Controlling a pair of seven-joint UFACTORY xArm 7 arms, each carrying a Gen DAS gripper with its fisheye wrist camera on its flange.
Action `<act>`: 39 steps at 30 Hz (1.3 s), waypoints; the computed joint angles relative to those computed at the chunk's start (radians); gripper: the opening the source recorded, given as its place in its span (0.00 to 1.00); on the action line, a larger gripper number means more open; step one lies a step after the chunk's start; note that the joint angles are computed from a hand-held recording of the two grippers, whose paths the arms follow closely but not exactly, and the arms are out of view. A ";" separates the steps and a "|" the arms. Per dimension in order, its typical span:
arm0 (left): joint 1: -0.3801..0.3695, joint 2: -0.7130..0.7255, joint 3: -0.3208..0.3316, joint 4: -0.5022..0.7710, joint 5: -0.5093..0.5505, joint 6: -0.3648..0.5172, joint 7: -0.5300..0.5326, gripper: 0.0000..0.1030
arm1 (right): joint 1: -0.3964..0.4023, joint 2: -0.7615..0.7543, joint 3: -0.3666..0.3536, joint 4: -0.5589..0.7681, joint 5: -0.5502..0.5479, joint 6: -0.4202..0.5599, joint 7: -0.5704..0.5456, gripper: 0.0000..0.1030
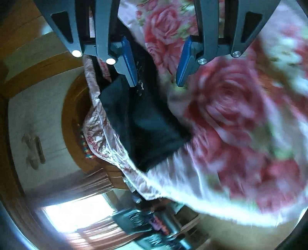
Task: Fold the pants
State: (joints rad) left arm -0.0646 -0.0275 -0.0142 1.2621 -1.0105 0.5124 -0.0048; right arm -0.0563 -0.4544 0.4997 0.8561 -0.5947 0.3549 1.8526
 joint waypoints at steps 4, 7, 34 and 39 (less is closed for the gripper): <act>-0.006 0.103 -0.028 0.094 0.093 -0.038 -0.078 0.42 | -0.002 0.007 -0.013 -0.016 0.006 -0.016 0.002 0.08; 0.000 0.168 -0.050 0.158 0.146 -0.088 -0.147 0.39 | 0.016 0.020 -0.030 -0.012 0.019 0.010 -0.034 0.08; 0.079 -0.159 0.101 -0.108 -0.272 0.192 0.143 0.05 | 0.207 -0.224 -0.057 -0.092 0.186 0.236 -0.219 0.11; 0.072 -0.136 0.091 -0.171 -0.092 0.214 -0.012 0.07 | 0.237 -0.256 -0.037 -0.233 0.307 0.175 -0.148 0.20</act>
State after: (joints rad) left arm 0.0071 -0.1639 0.0770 1.0911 -1.1027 0.7262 -0.0167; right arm 0.1806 -0.7109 0.4627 0.6234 -0.2879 0.5302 1.7048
